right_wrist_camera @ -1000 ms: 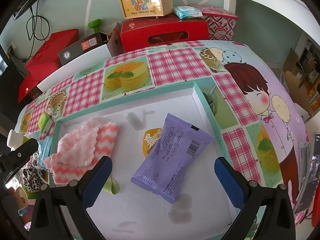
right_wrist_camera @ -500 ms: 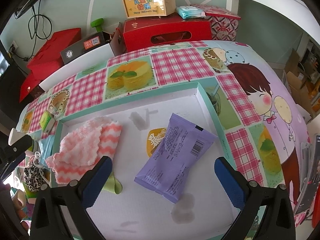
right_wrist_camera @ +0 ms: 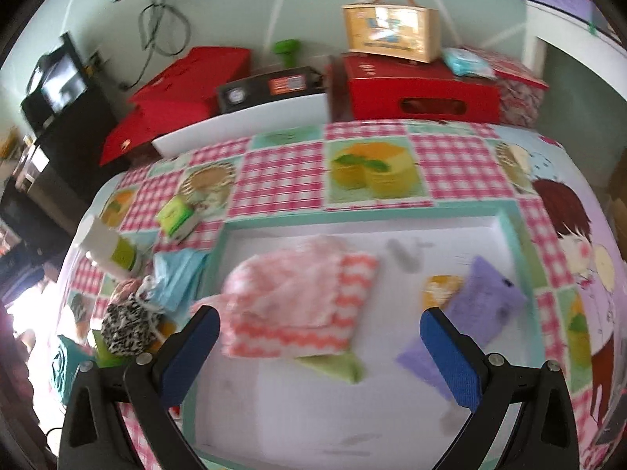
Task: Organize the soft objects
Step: 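Withdraw both open tools from the tray back toward the pile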
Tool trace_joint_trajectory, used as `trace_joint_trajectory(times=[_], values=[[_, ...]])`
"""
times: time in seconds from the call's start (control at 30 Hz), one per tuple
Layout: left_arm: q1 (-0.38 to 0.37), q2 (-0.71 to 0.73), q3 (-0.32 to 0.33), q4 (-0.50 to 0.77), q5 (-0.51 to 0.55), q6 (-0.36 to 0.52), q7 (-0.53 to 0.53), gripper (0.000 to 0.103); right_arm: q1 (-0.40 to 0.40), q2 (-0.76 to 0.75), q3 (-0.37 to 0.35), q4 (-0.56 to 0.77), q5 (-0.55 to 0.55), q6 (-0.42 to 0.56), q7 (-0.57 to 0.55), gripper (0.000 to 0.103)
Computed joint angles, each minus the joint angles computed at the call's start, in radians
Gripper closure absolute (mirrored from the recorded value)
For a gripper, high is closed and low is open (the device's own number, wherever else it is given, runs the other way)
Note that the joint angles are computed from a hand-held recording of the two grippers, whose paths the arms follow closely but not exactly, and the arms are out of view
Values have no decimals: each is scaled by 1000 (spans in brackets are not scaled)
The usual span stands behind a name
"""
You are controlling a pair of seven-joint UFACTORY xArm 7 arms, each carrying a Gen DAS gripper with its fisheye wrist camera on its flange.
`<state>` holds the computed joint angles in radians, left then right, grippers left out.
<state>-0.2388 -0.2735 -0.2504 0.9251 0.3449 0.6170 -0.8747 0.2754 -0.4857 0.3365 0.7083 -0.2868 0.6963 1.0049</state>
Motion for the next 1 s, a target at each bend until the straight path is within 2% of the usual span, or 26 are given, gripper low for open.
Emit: trace_joint_trajectory(times=[0.17,0.4,0.6,0.83,1.0], values=[[40,-59,20,-50,1,16,-16,8,16,75,25,48,-26,-55,-3,0],[53,-84,37,-81,-53,24,32,8,63,215,31,150,-69,-80,8,0],[11,-44,67,-70,-167,31,145,8,128,313,5,207,-63,-152,-25,0],[-16,8,91,-50,-274,48,251,9,200,432,-21,294,-87,-147,-88,0],[-20,41,88,-28,-308,52,269,9,219,463,-55,303,-107,-168,-60,0]])
